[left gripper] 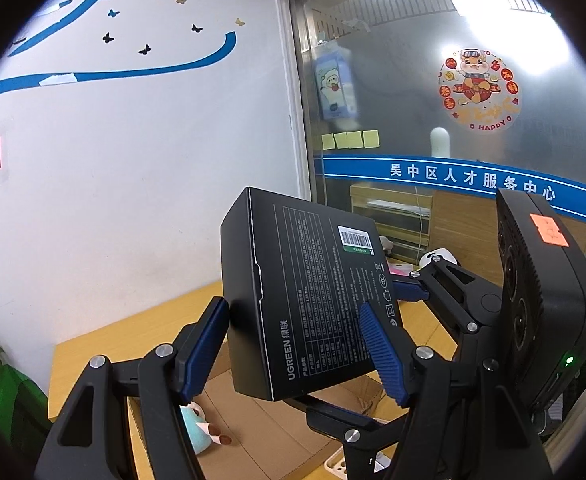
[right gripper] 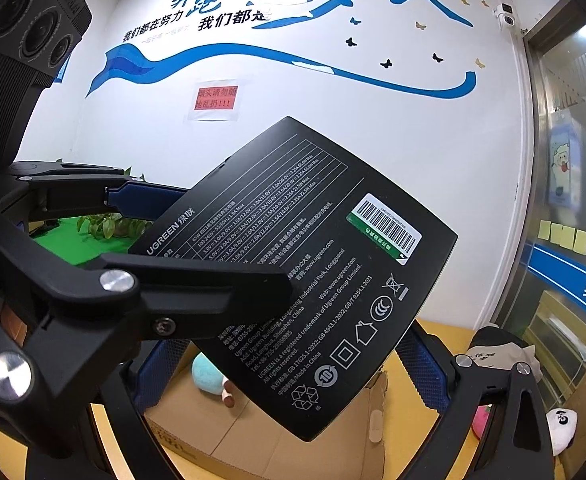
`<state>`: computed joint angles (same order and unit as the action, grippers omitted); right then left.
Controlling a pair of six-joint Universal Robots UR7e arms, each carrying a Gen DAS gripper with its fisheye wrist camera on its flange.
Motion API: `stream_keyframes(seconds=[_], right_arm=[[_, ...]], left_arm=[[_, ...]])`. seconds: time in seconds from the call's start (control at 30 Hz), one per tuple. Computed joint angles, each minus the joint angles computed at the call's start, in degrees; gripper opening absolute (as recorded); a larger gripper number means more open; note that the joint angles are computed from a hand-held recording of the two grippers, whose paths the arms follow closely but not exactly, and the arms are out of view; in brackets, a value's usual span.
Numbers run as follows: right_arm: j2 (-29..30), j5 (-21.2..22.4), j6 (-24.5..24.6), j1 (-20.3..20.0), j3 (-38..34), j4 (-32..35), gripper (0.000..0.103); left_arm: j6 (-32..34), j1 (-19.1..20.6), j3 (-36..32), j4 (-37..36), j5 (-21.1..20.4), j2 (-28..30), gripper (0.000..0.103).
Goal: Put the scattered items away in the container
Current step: 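Lift the black box with both grippers and carry it over the cardboard box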
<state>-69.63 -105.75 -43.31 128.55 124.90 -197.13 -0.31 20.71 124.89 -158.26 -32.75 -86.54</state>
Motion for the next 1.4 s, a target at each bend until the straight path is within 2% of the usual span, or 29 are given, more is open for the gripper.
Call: stream_keyframes(seconds=[0.3,0.53,0.7,0.97,1.17,1.27,1.4], right_arm=[[5.6,-1.7,-0.5,-1.2,-4.6,-0.3,0.1],[10.3,-2.7,-0.6,-3.1,-8.8,0.9,0.1],[14.0,-3.4,-1.1,-4.8,-12.4,3.2,0.1],[20.3,-3.3,-1.1,-8.0,-21.4,12.0,0.1],[25.8,-3.3,-3.6,-10.2,-30.6,23.1,0.1],[29.0,-4.3,-6.3,-11.5,-34.1,26.3,0.1],[32.9,-4.9,-7.6,-14.0,-38.8,34.4,0.1]], left_arm=[[7.5,6.5,-3.0,-5.5,-3.7,3.3,0.067],[12.3,14.0,-5.5,-9.7,-10.1,5.9,0.067],[13.1,19.4,-8.2,-9.9,-14.5,8.2,0.067],[11.5,27.9,-14.5,-7.7,-19.7,12.6,0.067],[8.5,34.4,-19.1,-5.9,-23.1,16.4,0.067],[5.5,37.5,-21.1,-3.7,-24.3,18.8,0.067],[0.3,41.6,-22.2,-1.1,-25.7,21.1,0.067]])
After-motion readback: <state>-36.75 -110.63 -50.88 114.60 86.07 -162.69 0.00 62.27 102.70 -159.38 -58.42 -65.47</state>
